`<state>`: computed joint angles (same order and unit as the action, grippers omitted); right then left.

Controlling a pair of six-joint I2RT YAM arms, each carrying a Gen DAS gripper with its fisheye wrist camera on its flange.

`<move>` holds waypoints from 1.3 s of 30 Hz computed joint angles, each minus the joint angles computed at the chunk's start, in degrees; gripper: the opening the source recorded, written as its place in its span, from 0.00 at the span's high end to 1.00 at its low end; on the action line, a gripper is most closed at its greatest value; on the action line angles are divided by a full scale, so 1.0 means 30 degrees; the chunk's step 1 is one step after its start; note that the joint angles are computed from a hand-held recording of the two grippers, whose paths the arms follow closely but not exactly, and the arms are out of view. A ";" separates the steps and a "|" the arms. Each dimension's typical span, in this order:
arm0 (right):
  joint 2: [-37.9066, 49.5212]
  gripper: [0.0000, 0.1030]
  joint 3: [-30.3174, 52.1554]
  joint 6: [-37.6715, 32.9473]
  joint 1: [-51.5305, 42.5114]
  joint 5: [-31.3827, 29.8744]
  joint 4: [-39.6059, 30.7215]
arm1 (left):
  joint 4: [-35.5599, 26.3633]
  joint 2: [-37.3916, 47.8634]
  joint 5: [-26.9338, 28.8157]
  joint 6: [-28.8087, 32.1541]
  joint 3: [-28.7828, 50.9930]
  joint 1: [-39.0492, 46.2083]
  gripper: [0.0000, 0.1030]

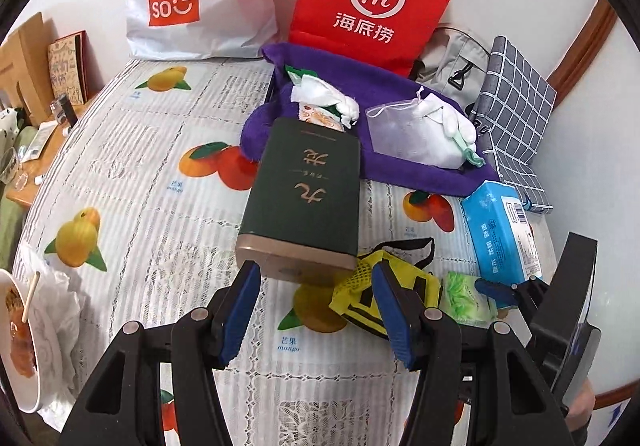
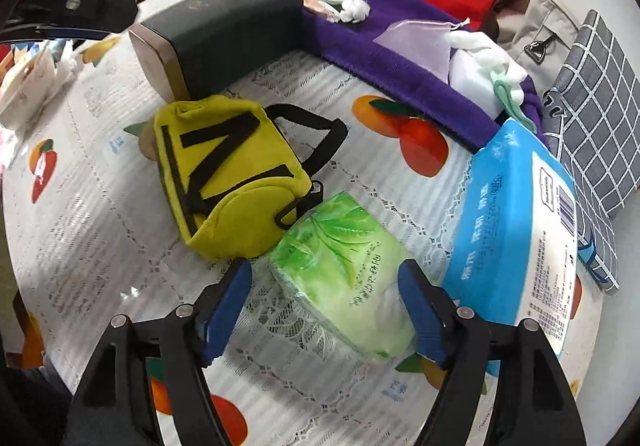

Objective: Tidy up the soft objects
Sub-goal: 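Reach the right tool to the green tissue pack and grasp it, then grasp the yellow strapped bag with the left tool while the right tool holds the tissue pack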

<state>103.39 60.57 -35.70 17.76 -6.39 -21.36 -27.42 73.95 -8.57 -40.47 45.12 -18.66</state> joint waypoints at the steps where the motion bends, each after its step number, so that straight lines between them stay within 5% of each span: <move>1: 0.0066 0.25 0.0062 0.0086 -0.0014 -0.0044 0.0037 | 0.0035 -0.0053 0.0028 -0.0010 -0.0105 -0.0019 0.46; 5: 0.0329 0.25 0.0473 0.0185 -0.0127 -0.0183 -0.0321 | 0.0157 -0.0228 0.0202 -0.0250 -0.0473 -0.0101 0.46; 13: -0.0463 0.56 0.0431 0.0114 -0.1045 -0.1465 -0.1436 | 0.0015 -0.0726 0.0168 -0.0731 -0.1018 -0.0473 0.46; 24: -0.2765 0.61 -0.0930 0.1595 -0.3968 -0.6541 -0.3174 | 0.0149 -0.0260 -0.0382 -0.2011 -0.1329 -0.1967 0.46; 39: -0.5448 0.61 -0.3707 0.0738 -0.8810 -0.7007 -0.2157 | 0.3693 0.4751 -0.0938 -0.2508 -0.0194 -0.2762 0.50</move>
